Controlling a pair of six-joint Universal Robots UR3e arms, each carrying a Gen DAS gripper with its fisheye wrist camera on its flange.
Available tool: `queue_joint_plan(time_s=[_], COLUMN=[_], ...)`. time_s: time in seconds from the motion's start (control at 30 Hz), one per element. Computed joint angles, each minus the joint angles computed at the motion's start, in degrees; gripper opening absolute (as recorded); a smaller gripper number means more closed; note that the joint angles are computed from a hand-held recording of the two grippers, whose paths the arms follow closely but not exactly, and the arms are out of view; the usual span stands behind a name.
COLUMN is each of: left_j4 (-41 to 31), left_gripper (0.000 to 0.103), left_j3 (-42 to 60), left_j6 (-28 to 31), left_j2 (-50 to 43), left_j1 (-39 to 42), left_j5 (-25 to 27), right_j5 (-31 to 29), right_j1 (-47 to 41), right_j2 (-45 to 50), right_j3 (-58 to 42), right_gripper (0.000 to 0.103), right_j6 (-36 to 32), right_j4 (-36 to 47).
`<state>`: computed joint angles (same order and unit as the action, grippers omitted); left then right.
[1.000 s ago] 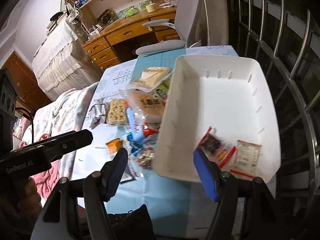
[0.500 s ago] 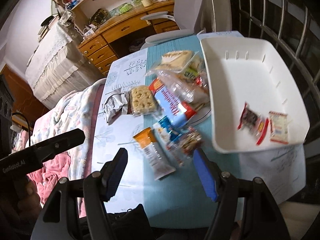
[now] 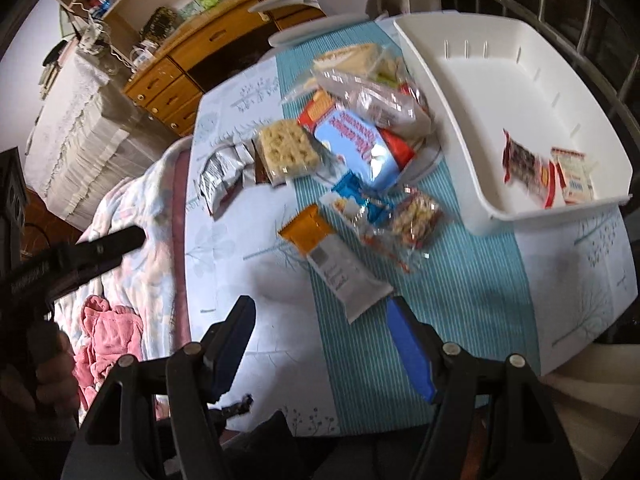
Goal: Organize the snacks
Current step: 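Withdraw both grippers from the tray back toward the snack pile, then grasp the white printed snack bag with the left gripper while the right grasps the orange-and-white bar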
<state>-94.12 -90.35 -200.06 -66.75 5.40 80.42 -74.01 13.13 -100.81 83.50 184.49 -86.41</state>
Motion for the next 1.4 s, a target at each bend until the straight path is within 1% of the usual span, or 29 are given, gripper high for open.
queue_joint_plan(time_s=[0.07, 0.13, 0.3, 0.4, 0.5, 0.73, 0.97, 1.07, 1.2, 1.27, 1.33, 1.4], left_j4=[0.2, 0.8, 2.8, 3.7, 3.9, 3.3, 3.4, 3.2, 4.1, 5.0, 6.1, 7.0], left_gripper=[0.087, 0.091, 0.091, 0.091, 0.091, 0.091, 0.091, 0.091, 0.091, 0.091, 0.091, 0.091], left_j3=[-1.2, -2.4, -2.7, -1.1, 1.8, 11.2, 19.3, 21.8, 23.6, 24.0, 24.0, 24.3], left_j6=[0.9, 1.5, 1.8, 1.7, 1.9, 5.0, 9.6, 10.9, 11.6, 11.9, 12.2, 12.5], left_j2=[0.2, 0.0, -3.7, -7.4, -12.7, -26.7, -38.5, -42.5, -46.1, -47.4, -48.3, -49.1], left_j1=[2.2, 4.0, 5.5, 5.1, 3.8, 1.2, 1.1, 1.4, 2.6, 3.1, 3.8, 4.5], left_j5=[-0.2, -0.3, 1.2, 2.7, 4.8, 9.0, 10.8, 11.3, 10.2, 9.6, 8.7, 7.7], right_j5=[-0.1, -0.3, 0.8, 0.1, -0.4, -3.6, -6.5, -7.6, -8.7, -9.1, -9.6, -10.2], right_j1=[0.3, 0.6, 0.0, 0.5, 1.1, 5.6, 9.0, 9.9, 10.9, 11.3, 11.9, 12.3], right_j2=[0.6, 1.4, 3.6, 5.9, 8.6, 16.3, 22.0, 23.9, 26.6, 27.7, 28.5, 29.7], right_j3=[0.4, 1.0, 2.2, 2.5, 2.4, -0.5, -3.7, -5.0, -7.4, -8.4, -8.3, -9.2], right_gripper=[0.069, 0.069, 0.069, 0.075, 0.076, 0.076, 0.076, 0.075, 0.075, 0.074, 0.064, 0.057], right_j6=[0.2, 0.8, 0.7, 0.9, 0.5, -2.6, -5.6, -5.9, -5.8, -5.7, -5.3, -4.9], right_j4=[0.3, 0.5, 0.4, -1.2, -2.9, -6.2, -7.5, -8.0, -7.7, -7.5, -8.2, -8.0])
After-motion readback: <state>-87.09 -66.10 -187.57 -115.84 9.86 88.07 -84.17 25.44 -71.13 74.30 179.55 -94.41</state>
